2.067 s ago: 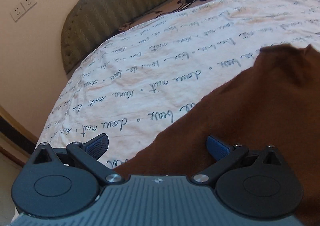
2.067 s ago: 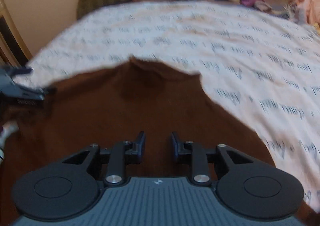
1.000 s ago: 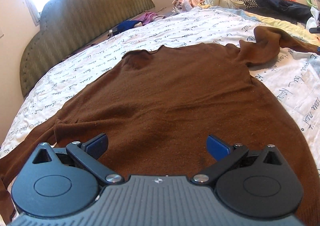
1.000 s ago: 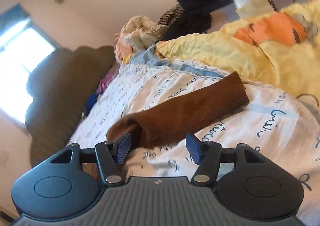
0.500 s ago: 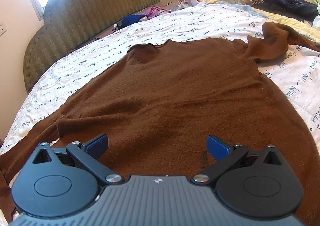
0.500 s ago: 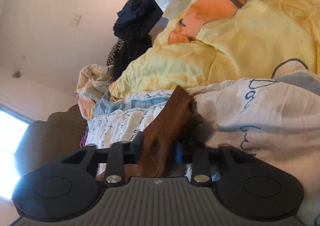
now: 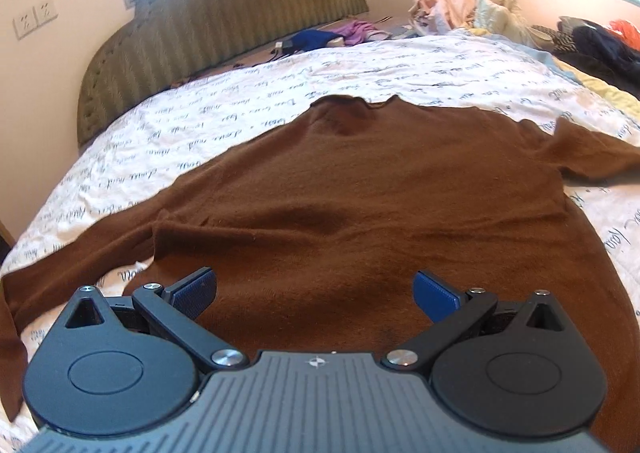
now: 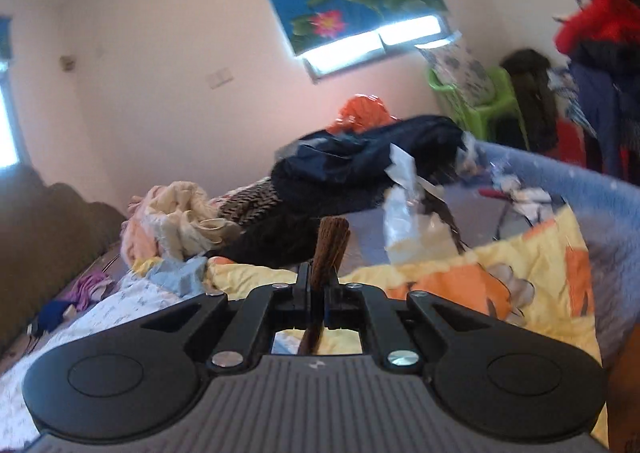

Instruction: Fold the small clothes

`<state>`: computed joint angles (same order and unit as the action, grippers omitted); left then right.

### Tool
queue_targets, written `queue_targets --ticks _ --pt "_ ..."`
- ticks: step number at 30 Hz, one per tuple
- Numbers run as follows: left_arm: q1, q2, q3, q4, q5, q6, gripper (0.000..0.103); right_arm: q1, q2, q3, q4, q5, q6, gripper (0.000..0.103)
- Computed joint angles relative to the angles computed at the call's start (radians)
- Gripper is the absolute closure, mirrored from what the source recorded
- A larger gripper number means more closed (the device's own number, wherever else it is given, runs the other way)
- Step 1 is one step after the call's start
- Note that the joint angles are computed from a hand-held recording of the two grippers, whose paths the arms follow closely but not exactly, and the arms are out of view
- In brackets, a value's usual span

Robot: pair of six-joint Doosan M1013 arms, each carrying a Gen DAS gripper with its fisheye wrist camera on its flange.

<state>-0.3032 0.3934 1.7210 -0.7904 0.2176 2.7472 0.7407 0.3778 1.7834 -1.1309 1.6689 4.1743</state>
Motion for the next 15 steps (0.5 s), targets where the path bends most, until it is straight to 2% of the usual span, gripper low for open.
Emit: queue_targets --ticks 4,7,10,15 --pt "0.004 0.015 -0.004 0.039 -0.015 -0.068 0.000 0.009 0.046 -0.082 -0.121 -0.167 -0.159 0.098" --pt "0.014 0.026 -0.017 0.092 0.008 -0.142 0.000 0.007 0.094 -0.154 -0.167 -0.289 -0.285 0.098" --pt "0.022 0.032 -0.024 0.091 0.022 -0.167 0.000 0.001 0.132 -0.215 -0.174 -0.401 -0.394 0.098" --pt "0.020 0.037 -0.030 0.207 0.015 -0.280 0.000 -0.012 0.188 -0.310 -0.113 -0.501 -0.555 0.098"
